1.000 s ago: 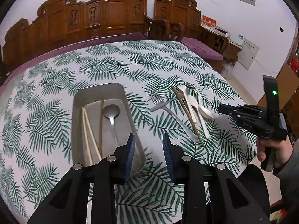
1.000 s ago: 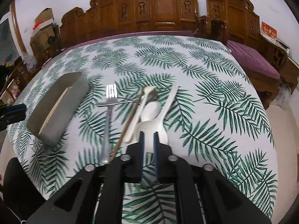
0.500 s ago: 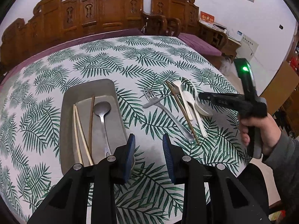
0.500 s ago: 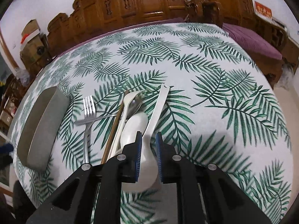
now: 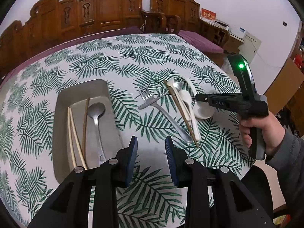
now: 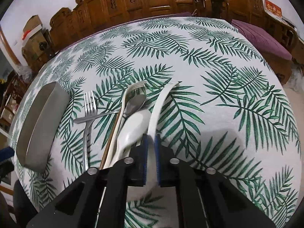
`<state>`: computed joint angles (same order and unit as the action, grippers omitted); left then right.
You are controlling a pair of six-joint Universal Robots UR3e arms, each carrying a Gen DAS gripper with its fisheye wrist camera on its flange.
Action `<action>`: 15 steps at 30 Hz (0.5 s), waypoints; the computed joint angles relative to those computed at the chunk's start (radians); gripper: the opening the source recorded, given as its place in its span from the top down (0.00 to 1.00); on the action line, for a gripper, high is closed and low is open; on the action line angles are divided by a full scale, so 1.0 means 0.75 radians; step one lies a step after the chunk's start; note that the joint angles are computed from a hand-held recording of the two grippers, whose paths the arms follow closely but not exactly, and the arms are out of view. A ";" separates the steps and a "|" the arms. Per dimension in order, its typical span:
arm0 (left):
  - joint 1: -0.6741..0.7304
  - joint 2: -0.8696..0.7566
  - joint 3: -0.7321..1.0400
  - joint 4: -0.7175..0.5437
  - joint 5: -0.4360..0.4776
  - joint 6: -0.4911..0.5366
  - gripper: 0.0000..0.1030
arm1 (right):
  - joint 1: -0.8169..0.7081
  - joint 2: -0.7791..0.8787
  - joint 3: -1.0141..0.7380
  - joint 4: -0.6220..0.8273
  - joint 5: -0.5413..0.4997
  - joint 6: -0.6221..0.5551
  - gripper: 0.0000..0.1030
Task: Organize utensils
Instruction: 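Grasp a white plastic spoon with the right gripper while the left grasps another white spoon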
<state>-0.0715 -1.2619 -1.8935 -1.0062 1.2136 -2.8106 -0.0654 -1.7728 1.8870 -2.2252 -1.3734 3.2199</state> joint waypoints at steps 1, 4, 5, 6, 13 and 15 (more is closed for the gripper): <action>-0.017 -0.014 0.006 0.012 0.007 -0.009 0.73 | -0.010 -0.032 0.010 0.020 0.009 -0.023 0.98; -0.066 -0.062 0.026 0.048 0.025 -0.039 0.73 | -0.049 -0.134 0.053 0.076 0.032 -0.095 0.98; -0.092 -0.088 0.038 0.066 0.037 -0.056 0.73 | -0.067 -0.167 0.069 0.093 0.042 -0.116 0.98; -0.111 -0.110 0.047 0.080 0.044 -0.067 0.73 | -0.081 -0.198 0.086 0.107 0.047 -0.130 0.98; -0.273 -0.305 0.148 0.183 0.128 -0.163 0.73 | -0.208 -0.429 0.205 0.210 0.100 -0.256 0.98; -0.319 -0.379 0.192 0.213 0.156 -0.190 0.73 | -0.245 -0.461 0.219 0.245 0.108 -0.300 0.98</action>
